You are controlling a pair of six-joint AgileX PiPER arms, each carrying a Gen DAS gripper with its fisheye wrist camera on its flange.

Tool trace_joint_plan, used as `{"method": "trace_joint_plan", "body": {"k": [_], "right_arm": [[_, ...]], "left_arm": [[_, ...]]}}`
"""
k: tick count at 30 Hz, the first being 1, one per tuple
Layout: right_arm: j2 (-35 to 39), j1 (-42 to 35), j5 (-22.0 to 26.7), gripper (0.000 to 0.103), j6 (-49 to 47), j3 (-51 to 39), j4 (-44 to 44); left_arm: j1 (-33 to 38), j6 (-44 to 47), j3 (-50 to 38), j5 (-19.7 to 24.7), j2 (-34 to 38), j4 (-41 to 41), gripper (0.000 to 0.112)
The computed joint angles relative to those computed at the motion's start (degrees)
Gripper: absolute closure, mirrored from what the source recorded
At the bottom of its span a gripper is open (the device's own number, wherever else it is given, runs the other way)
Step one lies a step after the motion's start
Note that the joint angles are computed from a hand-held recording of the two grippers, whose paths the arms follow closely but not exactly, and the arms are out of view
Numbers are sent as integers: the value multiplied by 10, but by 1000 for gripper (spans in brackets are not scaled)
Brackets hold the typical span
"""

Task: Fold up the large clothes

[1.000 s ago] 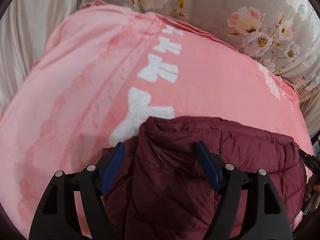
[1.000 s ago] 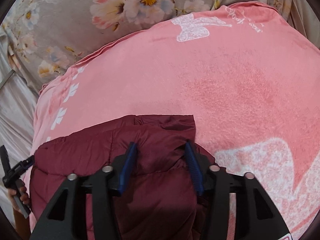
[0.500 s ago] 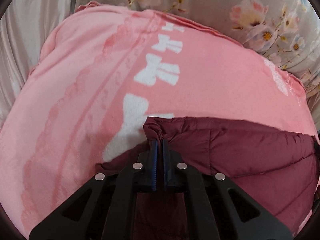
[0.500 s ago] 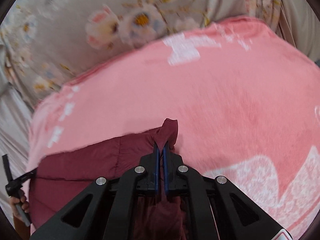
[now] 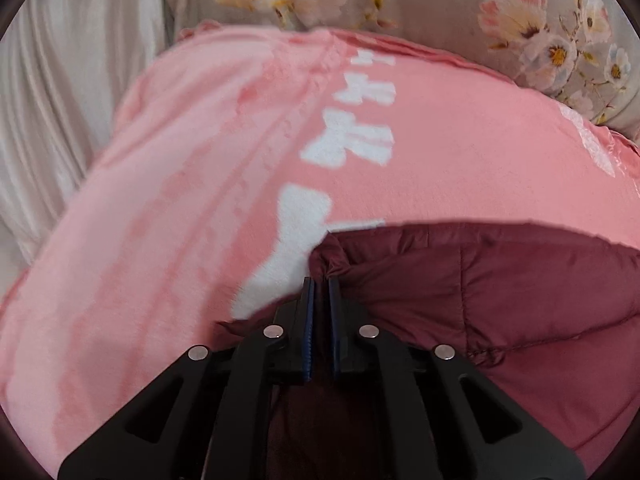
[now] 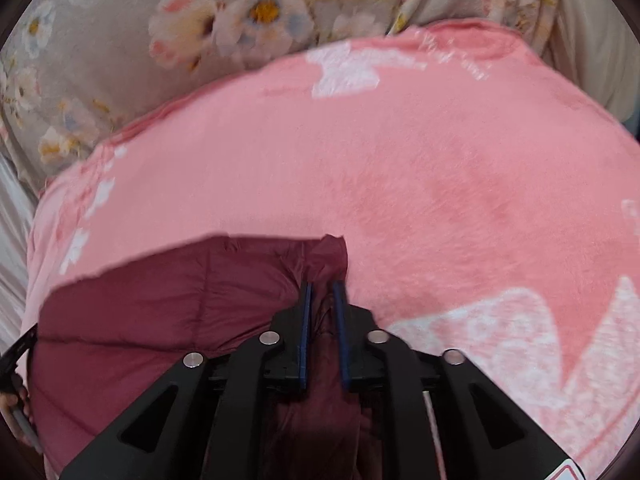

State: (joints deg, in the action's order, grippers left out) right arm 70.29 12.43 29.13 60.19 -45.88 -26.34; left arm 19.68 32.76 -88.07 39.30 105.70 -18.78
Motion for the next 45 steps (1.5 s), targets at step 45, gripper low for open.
{"method": "trace_joint_plan", "body": {"k": [45], "right_arm": [[191,292,47,89,75,-194,-36]], "left_arm": [[-72,55,119,114,-122,-172,80]]}}
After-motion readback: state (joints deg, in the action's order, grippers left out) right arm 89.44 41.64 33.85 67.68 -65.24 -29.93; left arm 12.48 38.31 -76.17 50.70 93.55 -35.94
